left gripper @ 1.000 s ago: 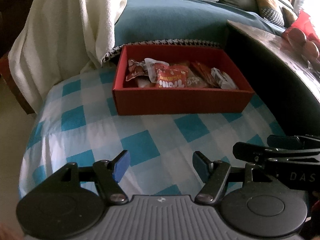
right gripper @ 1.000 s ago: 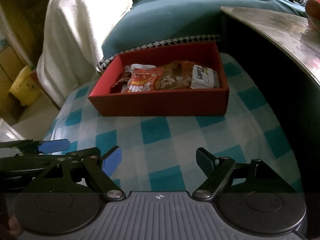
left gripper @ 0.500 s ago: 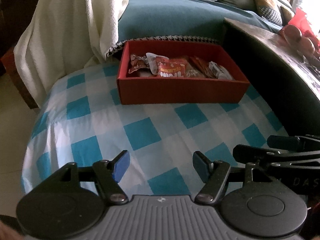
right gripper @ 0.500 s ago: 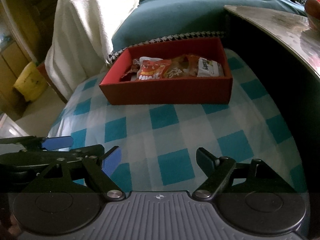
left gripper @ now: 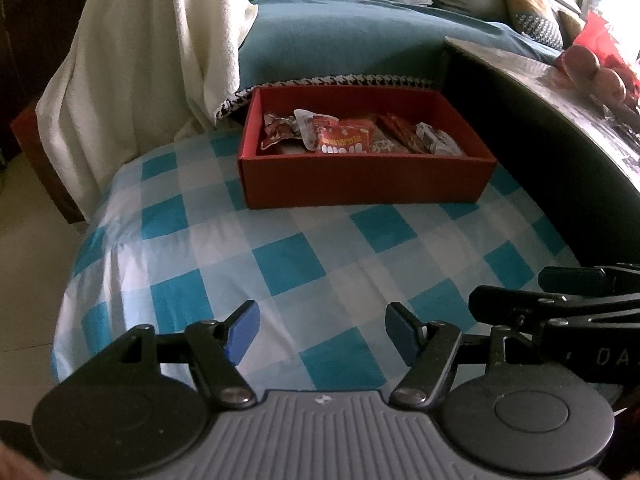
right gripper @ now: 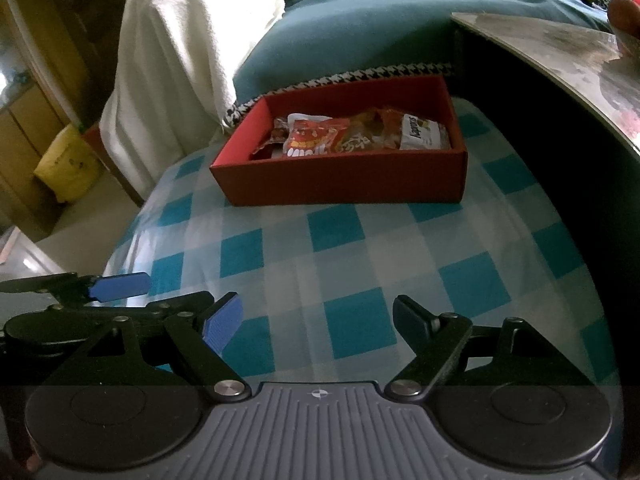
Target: Organize snacks
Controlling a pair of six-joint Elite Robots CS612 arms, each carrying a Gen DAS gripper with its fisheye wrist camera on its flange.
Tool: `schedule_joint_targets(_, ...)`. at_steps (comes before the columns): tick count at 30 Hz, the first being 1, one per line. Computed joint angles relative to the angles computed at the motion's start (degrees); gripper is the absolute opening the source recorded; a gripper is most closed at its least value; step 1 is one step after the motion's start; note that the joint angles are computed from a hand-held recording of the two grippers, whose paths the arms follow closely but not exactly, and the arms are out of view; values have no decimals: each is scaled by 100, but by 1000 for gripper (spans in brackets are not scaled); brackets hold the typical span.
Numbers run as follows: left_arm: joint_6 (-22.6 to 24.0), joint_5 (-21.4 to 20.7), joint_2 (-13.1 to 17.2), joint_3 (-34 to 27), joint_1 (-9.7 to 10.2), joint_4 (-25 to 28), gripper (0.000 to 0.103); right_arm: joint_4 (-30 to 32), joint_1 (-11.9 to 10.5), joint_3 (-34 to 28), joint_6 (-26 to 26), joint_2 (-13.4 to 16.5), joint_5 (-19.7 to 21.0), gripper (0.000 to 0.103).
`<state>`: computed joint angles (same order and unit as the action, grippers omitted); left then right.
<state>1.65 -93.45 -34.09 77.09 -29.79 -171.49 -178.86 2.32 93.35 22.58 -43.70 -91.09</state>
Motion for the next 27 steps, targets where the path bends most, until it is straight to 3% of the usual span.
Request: schedule_joint_targets(27, -87, 22, 17, -13, 1, -96, 63, 194, 17, -41, 2, 7, -53, 89)
